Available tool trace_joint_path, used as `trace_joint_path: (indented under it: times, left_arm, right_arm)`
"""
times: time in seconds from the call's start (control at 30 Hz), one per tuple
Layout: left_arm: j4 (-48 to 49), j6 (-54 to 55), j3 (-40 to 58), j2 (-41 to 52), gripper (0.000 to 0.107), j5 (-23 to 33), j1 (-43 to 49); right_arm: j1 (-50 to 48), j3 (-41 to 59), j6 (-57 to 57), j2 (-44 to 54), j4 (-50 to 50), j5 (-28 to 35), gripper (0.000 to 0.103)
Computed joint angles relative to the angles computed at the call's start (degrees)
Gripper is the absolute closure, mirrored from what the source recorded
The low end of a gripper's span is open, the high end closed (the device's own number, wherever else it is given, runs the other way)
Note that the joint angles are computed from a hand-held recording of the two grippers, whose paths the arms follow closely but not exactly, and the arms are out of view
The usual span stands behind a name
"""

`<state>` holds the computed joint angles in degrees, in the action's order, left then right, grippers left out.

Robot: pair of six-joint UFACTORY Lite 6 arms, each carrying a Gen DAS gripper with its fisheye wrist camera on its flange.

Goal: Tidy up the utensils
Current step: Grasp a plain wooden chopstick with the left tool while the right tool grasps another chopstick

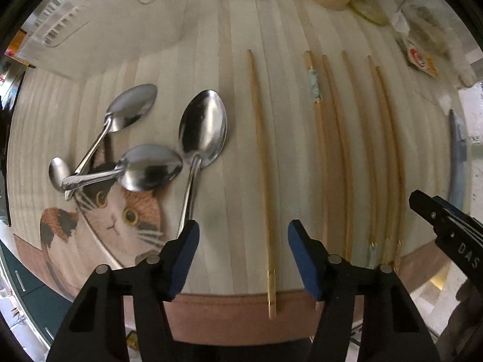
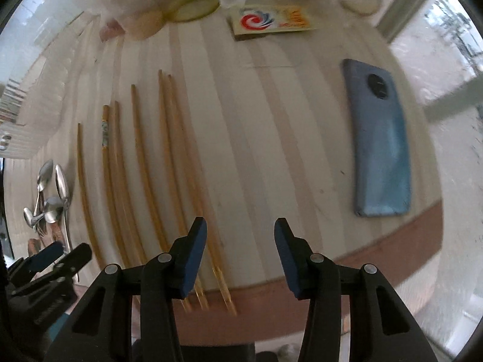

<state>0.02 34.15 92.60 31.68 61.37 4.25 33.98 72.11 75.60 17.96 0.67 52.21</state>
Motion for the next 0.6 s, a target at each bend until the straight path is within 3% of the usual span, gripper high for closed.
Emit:
trace_joint_path:
  times: [0.17, 0.27, 0.33, 0.37, 0.4, 0.43, 0.6]
  left_arm:
    - [0.1, -1.2, -1.2, 0.2, 0.065, -2.2, -1.3]
    - [-0.8, -1.5, -1.6, -0.1, 0.080, -2.2, -2.6]
    - [-1.1, -1.1, -2.6, -0.7, 0.098, -3.1, -3.1]
    - [-1.2, -0.8, -3.2, -1.1, 0.101, -3.3, -3.1]
    - [-1.0, -0.8, -4.1, -1.8, 0.102, -3.9, -3.1]
    - [-0.8, -0.7, -5.1, -2.5, 0.102, -4.5, -3.0]
    - [-0.2, 1.5, -11.0, -7.1, 0.102, -2.6, 0.0]
  right_arm:
    - [-1.5, 2.9, -6.1, 4.5, 1.9, -2.3, 0.057]
    - [-0.7, 6.1, -6.5, 7.3, 0.7, 0.0, 0.064]
    - [-0.1, 7.6, -6.1, 8.1, 0.2, 0.9, 0.071]
    - [0.2, 8.6, -5.8, 8.6, -0.1, 2.1, 0.080]
    - [0.8, 9.7, -5.3, 9.4, -0.8, 4.1, 0.089]
    - [1.0, 11.1, -5.0, 10.1, -1.0, 5.2, 0.092]
    - [1.8, 4.2, -4.3, 5.3, 1.4, 3.5, 0.095]
